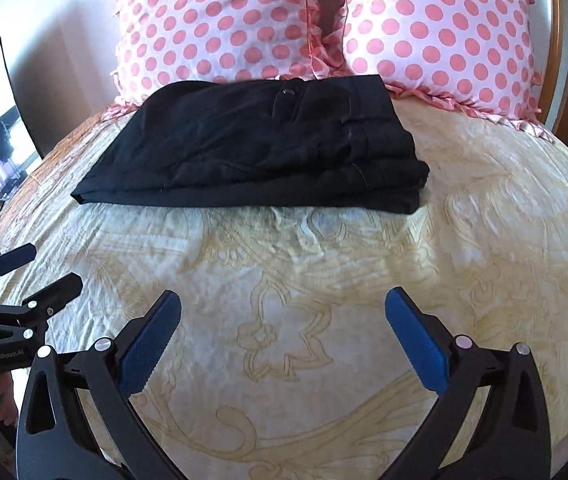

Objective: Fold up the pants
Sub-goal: 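Open the right gripper and pull both tools back from the folded pants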

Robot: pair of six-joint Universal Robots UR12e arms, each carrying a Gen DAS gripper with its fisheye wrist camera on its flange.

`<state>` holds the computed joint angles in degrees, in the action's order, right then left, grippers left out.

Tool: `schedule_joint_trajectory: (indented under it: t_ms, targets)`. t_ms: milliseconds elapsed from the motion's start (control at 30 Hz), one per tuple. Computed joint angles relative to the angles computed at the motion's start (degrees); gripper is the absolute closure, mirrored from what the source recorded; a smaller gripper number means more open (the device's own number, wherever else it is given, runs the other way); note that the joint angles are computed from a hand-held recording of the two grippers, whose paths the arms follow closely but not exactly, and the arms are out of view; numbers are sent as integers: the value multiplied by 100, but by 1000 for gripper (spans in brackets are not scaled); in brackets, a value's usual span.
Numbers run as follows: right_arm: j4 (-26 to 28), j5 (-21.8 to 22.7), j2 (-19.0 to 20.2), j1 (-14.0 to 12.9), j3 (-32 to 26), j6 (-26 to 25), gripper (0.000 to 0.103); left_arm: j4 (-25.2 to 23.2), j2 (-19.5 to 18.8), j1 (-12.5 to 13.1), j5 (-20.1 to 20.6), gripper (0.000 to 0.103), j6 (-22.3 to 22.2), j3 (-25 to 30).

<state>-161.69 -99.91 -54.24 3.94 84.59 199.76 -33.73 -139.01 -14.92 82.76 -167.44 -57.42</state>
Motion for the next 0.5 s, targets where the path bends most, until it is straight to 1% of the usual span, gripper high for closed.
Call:
schedule_joint_trajectory:
  t_ms: [200, 367, 500]
  targets:
    - [103, 25, -7, -5, 10, 111, 1, -177, -40, 7, 3, 2, -43, 53]
    - [128, 11, 7, 17, 3, 104, 1, -104, -36, 6, -14, 2, -69, 21]
    - [251, -285, 58, 88, -73, -73, 1, 34, -32, 22, -91, 2, -1, -35]
